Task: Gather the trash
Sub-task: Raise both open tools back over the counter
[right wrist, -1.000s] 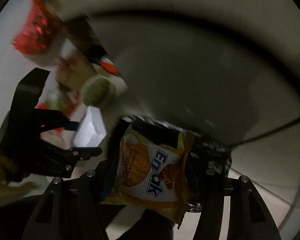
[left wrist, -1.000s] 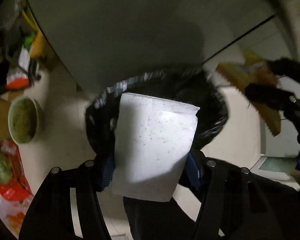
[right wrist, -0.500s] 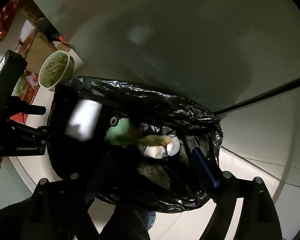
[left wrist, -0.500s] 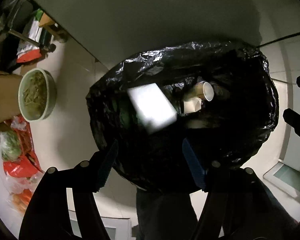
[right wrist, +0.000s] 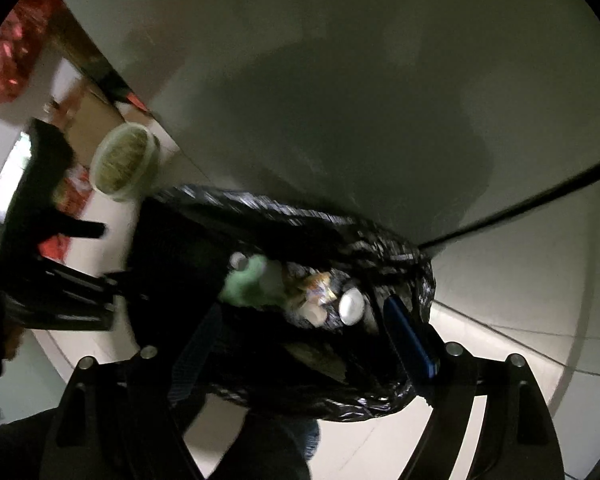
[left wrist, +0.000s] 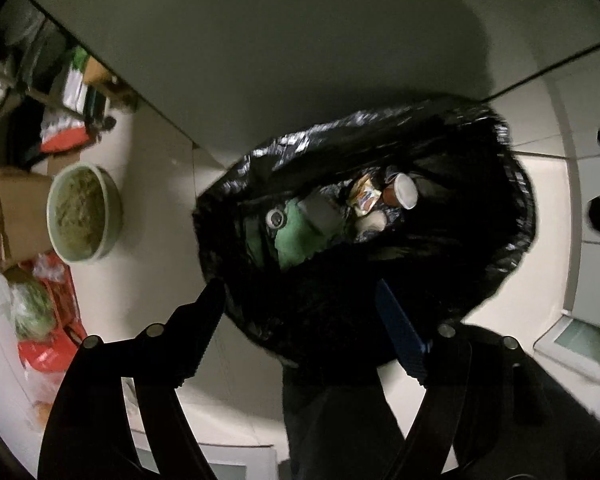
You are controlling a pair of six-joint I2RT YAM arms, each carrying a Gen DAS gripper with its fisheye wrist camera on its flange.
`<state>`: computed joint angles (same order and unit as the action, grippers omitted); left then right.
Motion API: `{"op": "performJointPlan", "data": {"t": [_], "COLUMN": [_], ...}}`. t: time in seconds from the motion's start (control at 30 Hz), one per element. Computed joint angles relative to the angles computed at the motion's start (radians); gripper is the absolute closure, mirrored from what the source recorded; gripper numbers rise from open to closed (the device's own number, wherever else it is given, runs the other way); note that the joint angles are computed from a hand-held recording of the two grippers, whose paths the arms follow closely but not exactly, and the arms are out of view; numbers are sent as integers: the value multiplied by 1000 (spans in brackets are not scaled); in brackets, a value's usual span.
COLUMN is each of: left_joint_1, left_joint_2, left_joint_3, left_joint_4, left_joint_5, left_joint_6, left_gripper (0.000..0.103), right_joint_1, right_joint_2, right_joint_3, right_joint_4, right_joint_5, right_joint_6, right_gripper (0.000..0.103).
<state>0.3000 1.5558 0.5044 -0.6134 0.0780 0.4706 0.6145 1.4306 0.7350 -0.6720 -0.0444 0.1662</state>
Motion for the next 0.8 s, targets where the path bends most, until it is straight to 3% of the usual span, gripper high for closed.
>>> {"op": "performJointPlan", "data": {"t": [0.07, 0.17, 0.2, 0.23, 0.3, 0.37, 0.57, 0.7, 0.8], "left_joint_1": [62, 143, 193, 212, 261, 260, 197, 212, 254], "left_joint_2": [-167, -338, -386, -405, -441, -450, -422, -414, -412], "left_joint_3": [44, 153, 235, 279, 413, 527, 689, 718, 724], "left_joint_4": [-176, -413, -526, -577, -697, -746, -709, -717, -741], "left_joint_5": [48, 113, 155, 178, 254, 318, 420, 444, 456], "left_joint_6": [88, 183, 234, 249, 280, 251, 67, 65, 105], "left_gripper": [27, 27, 26, 22, 19, 19, 19, 19, 19], "right_joint_1": [7, 9, 6, 2, -20, -42, -159, -198, -216], "right_joint_2": [-142, -235, -250, -255, -233, -181, 110, 312, 373], "right_joint_3": [101, 303, 398, 469, 591, 680, 924, 1082, 1131], "right_joint_4": [-125, -259, -287, -291, -268, -238, -216, -291, -317], "right_joint_5": [-62, -142, -161, -164, -166, -128, -66, -51, -54], "right_joint_6": [-9, -29, -30, -30, -43, -47, -16, -18, -26], "right_gripper": [21, 17, 14, 9, 7, 6, 5, 6, 6]}}
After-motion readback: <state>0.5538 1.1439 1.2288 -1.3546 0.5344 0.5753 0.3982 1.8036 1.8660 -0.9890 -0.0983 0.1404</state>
